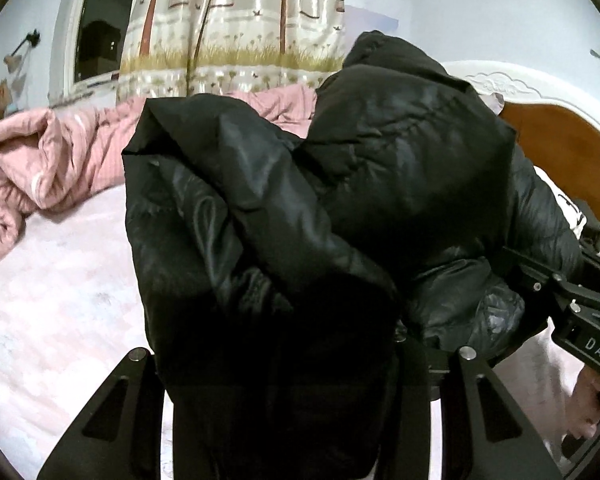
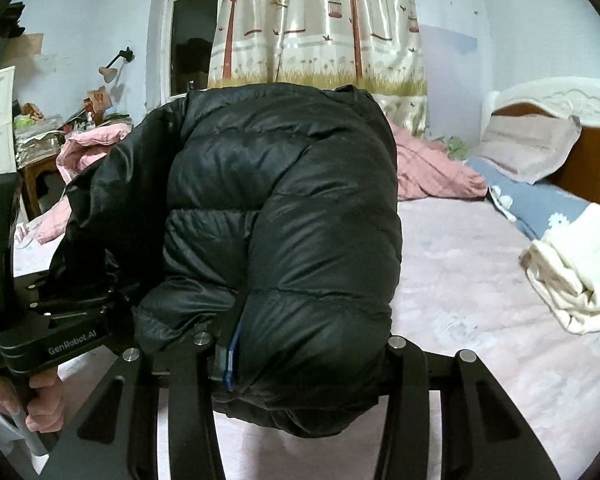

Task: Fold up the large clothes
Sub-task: 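Lower the bundle onto the white clothes pile and open both grippers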

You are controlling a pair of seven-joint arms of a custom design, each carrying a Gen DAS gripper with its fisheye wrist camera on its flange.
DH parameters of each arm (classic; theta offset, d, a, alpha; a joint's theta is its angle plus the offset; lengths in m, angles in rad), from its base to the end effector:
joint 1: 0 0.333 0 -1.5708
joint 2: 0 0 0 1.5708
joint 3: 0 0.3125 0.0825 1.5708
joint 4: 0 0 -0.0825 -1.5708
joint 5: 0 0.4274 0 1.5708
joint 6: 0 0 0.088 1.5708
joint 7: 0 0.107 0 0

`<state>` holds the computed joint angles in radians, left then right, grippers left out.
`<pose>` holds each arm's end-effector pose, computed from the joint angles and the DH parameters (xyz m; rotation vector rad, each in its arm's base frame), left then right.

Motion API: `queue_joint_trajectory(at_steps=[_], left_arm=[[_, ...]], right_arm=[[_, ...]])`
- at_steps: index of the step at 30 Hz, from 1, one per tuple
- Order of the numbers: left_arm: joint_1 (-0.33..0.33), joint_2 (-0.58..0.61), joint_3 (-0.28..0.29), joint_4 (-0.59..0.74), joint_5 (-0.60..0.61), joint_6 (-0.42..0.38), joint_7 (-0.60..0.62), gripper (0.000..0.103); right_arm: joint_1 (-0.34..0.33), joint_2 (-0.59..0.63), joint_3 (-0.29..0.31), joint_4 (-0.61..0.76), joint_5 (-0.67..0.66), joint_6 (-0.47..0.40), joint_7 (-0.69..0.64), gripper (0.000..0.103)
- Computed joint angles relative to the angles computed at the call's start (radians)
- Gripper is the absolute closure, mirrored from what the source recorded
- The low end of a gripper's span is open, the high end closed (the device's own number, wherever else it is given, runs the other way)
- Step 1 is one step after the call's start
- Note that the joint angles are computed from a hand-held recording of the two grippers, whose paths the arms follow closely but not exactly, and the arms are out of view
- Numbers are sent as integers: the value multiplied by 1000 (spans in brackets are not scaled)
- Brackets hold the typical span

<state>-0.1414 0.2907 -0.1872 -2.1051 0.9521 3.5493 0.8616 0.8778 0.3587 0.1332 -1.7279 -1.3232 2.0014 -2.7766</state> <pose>0.5520 -0.2878 0.3610 -1.0536 2.1920 -1.3064 0.4283 0.5575 0.3825 -1.3624 1.7737 -1.1237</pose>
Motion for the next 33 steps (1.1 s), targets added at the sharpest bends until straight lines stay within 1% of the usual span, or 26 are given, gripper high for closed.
queue_joint_trajectory(at_steps=[1, 3, 6, 7, 10, 11, 12, 13, 14, 16, 17, 19, 20, 23, 26, 27, 28, 29, 30, 31, 33], left_arm=[[-18, -4, 13, -10, -29, 5, 33, 63], [-33, -9, 20, -13, -59, 9, 69, 63], [-83, -30, 45, -49, -177, 40, 179, 63], [-108, -29, 51, -51, -228, 47, 223, 63], [-154, -13, 40, -22, -306, 19, 283, 62], [-168, -6, 35, -3, -323, 5, 292, 62], [-167, 2, 16, 19, -317, -9, 277, 62], [-162, 8, -5, 41, -299, -21, 255, 63], [-172, 12, -9, 58, -297, -27, 253, 63], [-241, 10, 19, 77, -352, -22, 309, 63], [-252, 11, 13, 90, -355, -23, 314, 63], [-207, 31, -59, 143, -268, -43, 242, 64], [-196, 45, -86, 171, -230, -49, 210, 64], [-198, 101, -141, 277, -152, -64, 141, 64], [-209, 197, -207, 436, -58, -68, 86, 64], [-199, 250, -250, 514, -7, -83, 60, 64], [-181, 297, -311, 577, 24, -121, 60, 64], [-155, 362, -398, 659, 93, -182, 39, 64], [-137, 428, -485, 725, 106, -242, 87, 64], [-140, 490, -550, 788, 107, -298, 153, 64], [-170, 606, -650, 902, 79, -402, 313, 63]], right_arm=[[2, -6, 2, -8, 1, -2, 1, 56], [5, -9, 3, -5, 1, -15, -4, 56], [24, -18, 9, -13, -12, -79, -6, 56], [30, -17, 11, -9, -14, -108, -16, 56], [60, -3, 18, 26, -8, -244, -97, 56], [70, 1, 19, 36, -1, -301, -148, 56], [76, -6, 19, 30, 0, -333, -157, 56], [79, -20, 20, 16, 0, -358, -149, 56], [79, -54, 23, -19, 5, -385, -120, 56], [66, -108, 38, -79, 7, -409, -83, 56], [58, -152, 48, -129, 6, -430, -62, 56], [40, -201, 73, -184, 5, -475, -58, 56], [34, -230, 87, -211, 8, -523, -79, 56], [6, -303, 125, -266, 18, -624, -158, 56], [-30, -387, 159, -334, 42, -703, -153, 56], [-45, -427, 167, -367, 54, -730, -127, 56], [-62, -463, 174, -395, 65, -745, -103, 56], [-83, -507, 175, -431, 78, -754, -80, 55], [-103, -528, 178, -447, 92, -769, -72, 55], [-123, -550, 180, -463, 108, -781, -70, 55], [-161, -615, 177, -517, 150, -773, -36, 55]])
